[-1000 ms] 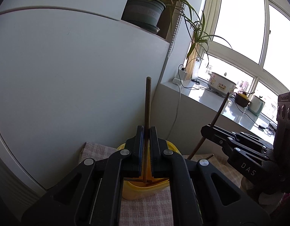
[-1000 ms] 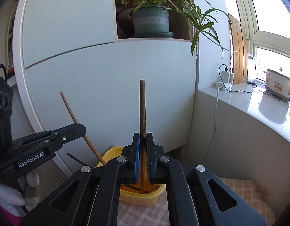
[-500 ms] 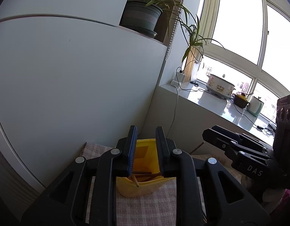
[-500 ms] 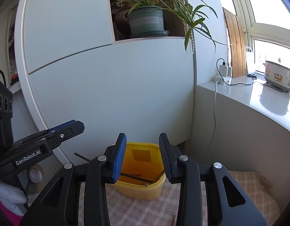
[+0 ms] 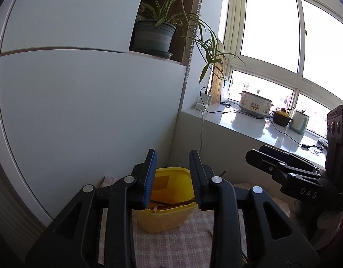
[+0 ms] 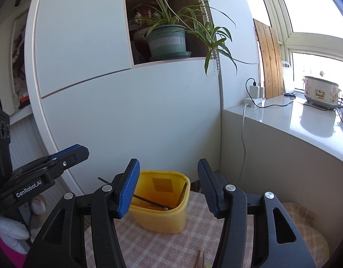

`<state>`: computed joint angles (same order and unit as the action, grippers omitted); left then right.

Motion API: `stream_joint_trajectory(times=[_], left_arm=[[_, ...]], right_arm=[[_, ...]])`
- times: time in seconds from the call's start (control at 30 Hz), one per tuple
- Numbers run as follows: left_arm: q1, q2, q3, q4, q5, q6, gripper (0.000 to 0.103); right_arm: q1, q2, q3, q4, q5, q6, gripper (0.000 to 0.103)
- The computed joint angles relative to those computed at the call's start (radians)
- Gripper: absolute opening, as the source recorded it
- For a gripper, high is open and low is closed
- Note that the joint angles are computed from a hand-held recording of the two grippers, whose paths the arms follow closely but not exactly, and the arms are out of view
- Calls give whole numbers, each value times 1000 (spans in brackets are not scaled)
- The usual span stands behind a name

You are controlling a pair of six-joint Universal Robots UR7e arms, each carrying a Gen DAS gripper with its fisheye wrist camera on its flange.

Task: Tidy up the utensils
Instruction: 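Open both tools to release the chopsticks into the yellow container, then move both tools back to the remaining chopsticks and green spoon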

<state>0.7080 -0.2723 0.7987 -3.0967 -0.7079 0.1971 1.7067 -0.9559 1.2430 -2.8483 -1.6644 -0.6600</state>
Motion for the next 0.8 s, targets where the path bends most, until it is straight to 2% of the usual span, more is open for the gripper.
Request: stream_joint_trajectory(times=[0.07,0.2,0.37,0.57,0.7,0.8], left_arm=[[-9,0,14,-23,2,19,35],[-26,-23,79,-61,-10,18,35],[-39,-49,154,-44,-44,-12,35],[-25,-59,195,147,-146,-157,35],[-3,-42,185,301,-224,-254,35],[17,-31,185,390,-290,-335,35]], right_arm=[[-6,-18,19,-13,11,3,64],[-20,-60,61,-35,17,-7,65],[-52,-114,103,-25,13,6,65],[-99,-150,129,32,-52,-7,65],[-138,-150,115,130,-98,34,65],[-166,-144,96,246,-120,63,65]])
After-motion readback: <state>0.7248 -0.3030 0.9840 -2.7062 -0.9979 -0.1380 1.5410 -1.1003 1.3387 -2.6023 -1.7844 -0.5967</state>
